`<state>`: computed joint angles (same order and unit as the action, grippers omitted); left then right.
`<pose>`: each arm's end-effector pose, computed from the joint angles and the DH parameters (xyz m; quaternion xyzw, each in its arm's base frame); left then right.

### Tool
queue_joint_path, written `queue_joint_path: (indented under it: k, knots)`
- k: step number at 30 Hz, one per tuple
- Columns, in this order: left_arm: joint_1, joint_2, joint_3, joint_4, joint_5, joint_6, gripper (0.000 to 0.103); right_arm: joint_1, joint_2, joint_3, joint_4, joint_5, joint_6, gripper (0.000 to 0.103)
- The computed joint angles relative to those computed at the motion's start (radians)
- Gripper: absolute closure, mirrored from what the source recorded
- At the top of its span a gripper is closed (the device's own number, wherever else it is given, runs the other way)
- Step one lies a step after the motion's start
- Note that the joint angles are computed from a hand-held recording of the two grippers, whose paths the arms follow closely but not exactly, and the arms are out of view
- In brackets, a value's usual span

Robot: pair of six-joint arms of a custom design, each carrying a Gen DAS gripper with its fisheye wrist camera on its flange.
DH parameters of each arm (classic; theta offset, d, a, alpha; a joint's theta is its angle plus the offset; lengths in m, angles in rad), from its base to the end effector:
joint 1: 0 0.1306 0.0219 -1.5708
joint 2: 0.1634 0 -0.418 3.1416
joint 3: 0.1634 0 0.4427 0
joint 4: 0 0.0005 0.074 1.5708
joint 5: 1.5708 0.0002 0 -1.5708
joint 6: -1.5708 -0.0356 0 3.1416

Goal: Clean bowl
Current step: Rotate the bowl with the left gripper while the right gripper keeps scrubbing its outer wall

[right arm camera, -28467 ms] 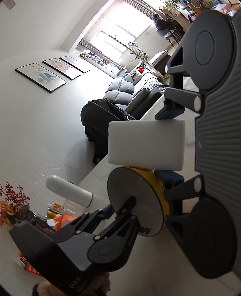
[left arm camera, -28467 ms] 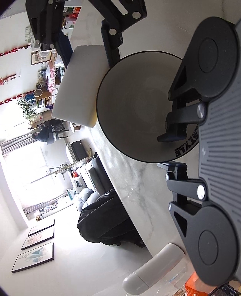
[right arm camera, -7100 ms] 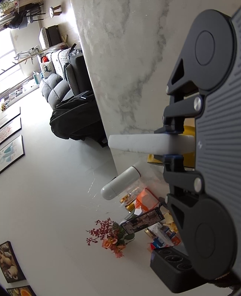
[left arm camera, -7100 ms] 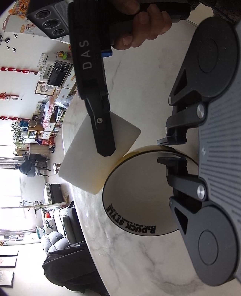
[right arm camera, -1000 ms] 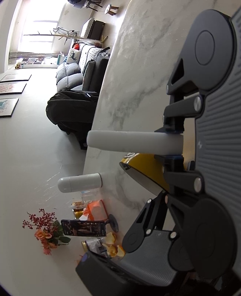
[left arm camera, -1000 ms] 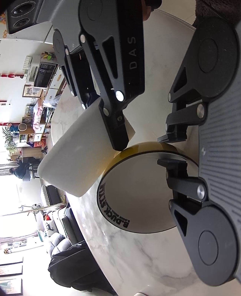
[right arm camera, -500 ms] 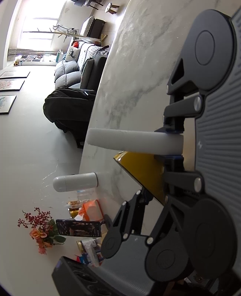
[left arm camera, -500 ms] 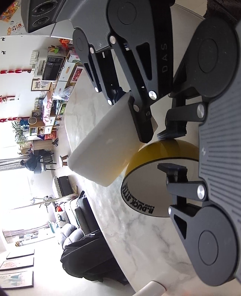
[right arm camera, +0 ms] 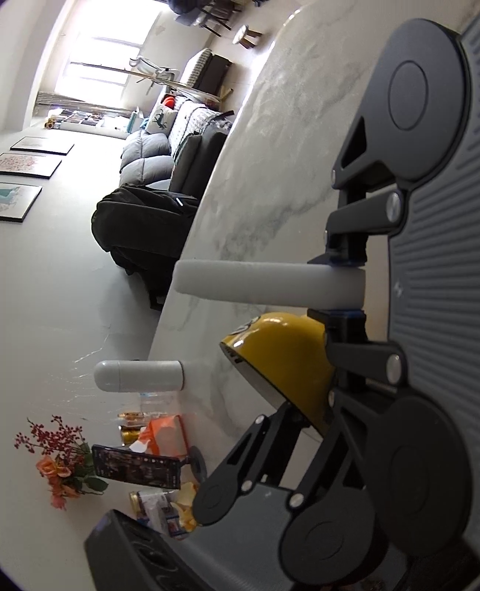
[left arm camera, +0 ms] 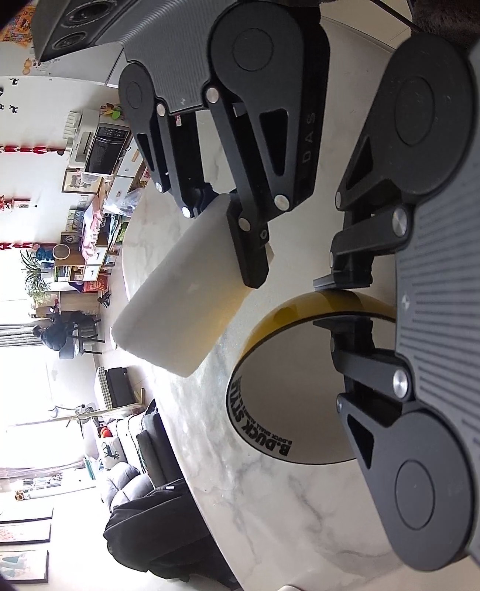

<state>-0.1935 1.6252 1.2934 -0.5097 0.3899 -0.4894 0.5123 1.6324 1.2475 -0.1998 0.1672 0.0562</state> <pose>0.5879 -0.1295 0.3147 0.3720 0.8405 -0.1274 0.3727 0.5404 0.2965 0.3115 -0.2082 0.8537 0.0350 0.4761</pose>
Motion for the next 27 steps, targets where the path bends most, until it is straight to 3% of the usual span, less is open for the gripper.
queue_joint_path:
  k: [2, 6, 15, 27]
  knots:
    - [-0.002, 0.01, 0.013, -0.002, 0.0, 0.002, 0.09, 0.009, 0.003, 0.003, -0.01, 0.04, 0.056, 0.082]
    - [-0.003, 0.013, 0.016, -0.006, 0.0, -0.005, 0.09, 0.01, 0.009, 0.009, -0.025, 0.005, 0.099, 0.081]
    - [-0.003, 0.014, 0.012, -0.005, 0.001, -0.011, 0.089, 0.03, 0.022, 0.025, -0.04, 0.075, 0.254, 0.081]
    - [0.002, 0.017, 0.01, -0.008, 0.01, -0.018, 0.088, 0.031, 0.038, 0.052, -0.073, 0.088, 0.397, 0.081]
